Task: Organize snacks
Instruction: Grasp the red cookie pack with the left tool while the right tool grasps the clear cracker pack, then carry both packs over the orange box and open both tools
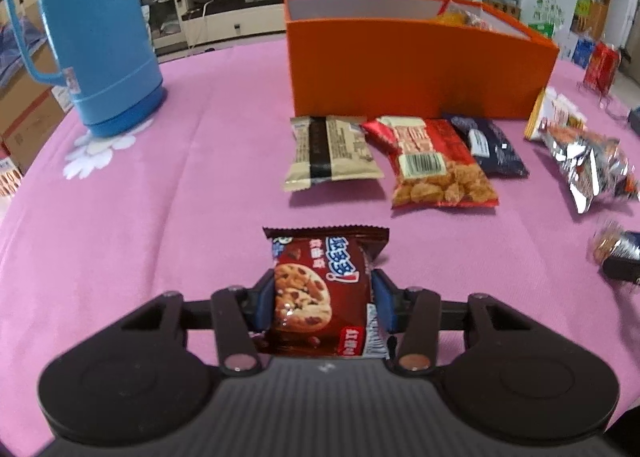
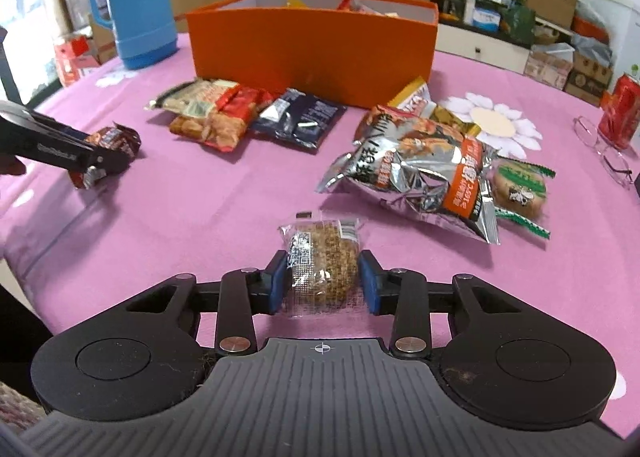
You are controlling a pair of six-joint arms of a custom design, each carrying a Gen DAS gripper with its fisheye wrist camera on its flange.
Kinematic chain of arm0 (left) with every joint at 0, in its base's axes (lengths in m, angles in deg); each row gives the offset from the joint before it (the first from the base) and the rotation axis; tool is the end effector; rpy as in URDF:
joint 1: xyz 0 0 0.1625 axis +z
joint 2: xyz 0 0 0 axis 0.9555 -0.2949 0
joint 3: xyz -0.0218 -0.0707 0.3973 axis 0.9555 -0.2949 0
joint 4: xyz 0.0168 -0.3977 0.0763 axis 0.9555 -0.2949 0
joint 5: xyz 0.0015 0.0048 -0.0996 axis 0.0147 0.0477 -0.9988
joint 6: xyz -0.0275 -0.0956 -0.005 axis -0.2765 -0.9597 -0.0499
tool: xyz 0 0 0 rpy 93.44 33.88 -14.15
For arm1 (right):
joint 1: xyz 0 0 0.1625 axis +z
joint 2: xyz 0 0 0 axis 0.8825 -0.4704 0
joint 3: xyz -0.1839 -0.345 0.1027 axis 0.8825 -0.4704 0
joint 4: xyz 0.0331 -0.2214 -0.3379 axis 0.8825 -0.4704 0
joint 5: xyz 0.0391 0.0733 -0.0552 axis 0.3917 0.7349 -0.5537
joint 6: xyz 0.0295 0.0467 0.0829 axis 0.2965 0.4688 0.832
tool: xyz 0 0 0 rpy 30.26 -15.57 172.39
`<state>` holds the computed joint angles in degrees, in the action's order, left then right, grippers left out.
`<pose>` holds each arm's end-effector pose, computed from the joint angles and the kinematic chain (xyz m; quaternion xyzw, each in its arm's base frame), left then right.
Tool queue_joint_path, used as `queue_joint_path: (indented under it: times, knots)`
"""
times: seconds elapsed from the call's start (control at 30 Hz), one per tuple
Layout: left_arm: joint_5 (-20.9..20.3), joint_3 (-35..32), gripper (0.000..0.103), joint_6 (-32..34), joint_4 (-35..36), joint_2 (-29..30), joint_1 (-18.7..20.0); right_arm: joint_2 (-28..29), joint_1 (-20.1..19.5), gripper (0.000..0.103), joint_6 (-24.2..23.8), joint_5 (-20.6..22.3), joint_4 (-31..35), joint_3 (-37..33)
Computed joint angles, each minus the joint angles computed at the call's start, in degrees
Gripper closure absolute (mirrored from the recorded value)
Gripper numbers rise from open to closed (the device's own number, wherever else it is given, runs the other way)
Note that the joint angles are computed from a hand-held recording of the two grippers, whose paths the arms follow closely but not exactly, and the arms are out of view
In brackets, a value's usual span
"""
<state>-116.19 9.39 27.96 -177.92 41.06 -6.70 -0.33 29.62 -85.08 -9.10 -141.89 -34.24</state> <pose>-0.0892 -0.7505 0.1919 -0.0266 0.8294 -0.3734 0.4147 0.1452 -0.8624 0.0556 0.4779 -0.8374 0.1988 0.1755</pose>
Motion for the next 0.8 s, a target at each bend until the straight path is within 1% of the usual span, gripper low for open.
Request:
queue_joint_path:
  times: [0.13,0.23,0.3,0.33,0.37,0.47,0.5,0.53,0.57,0.6,0.63,0.7,0.8]
  knots:
    - [-0.54,-0.16,0.053,-0.31,0.3,-0.09,0.06,0.07,-0.09,0.086,0.83,0.83,-0.01,-0.44]
    - [-0.75,-0.67,0.053,-1.31,2.76,0.11,0.26,0.94,0.0,0.085,0.92,-0.18,1.35,-1.9]
    - [-0.32,-0.76,0.049,-0.88,2.81,0.24,0.17,1.26,0.01,0.083,0.99,-0.56,2.04,-2.45]
    - [-0.06,-0.78,0.045,-0.99,2.88,0.28,0.13,1.31,0.03,0.082,0.89,-0.7,2.14,-2.56]
    - [0.36,-0.84,0.038,-1.23,3.14,0.33,0.09,1.31,0.03,0.08,1.04,-0.73,2.28,-2.62]
    - [0.96,-0.93,0.038,-0.04,2.54,0.67,-0.01,1.34,0.05,0.072,1.45,-1.14,2.48,-2.86]
    - [0.75,-0.96,0.038,-0.11,2.8,0.72,0.08,1.3,0.01,0.072,1.25,-1.07,2.35,-2.72]
    - [0.35,-0.78,0.045,0.7,1.52,0.82,0.14,1.21,0.03,0.071,0.8,-1.15,1.82,-2.32]
    - [-1.01,-0.51,0.053,1.54,0.43,0.64,0.22,1.09,0.07,0.073,-0.08,-1.26,0.91,-1.68]
    - [-1.49,-0.45,0.054,1.39,0.49,0.47,0.2,1.04,0.07,0.085,-0.41,-1.11,0.75,-1.5]
    - [-1.44,-0.15,0.054,1.59,-0.2,0.39,0.06,1.0,0.09,0.086,-0.24,-0.71,1.37,-1.63]
    - [-1.2,0.87,0.054,3.75,-3.77,0.13,-0.57,0.57,0.14,0.088,0.82,0.23,3.03,-1.53]
    - [-2.33,2.52,0.054,6.06,-9.92,-1.02,-1.78,-1.58,0.11,0.088,3.67,5.05,5.39,0.48]
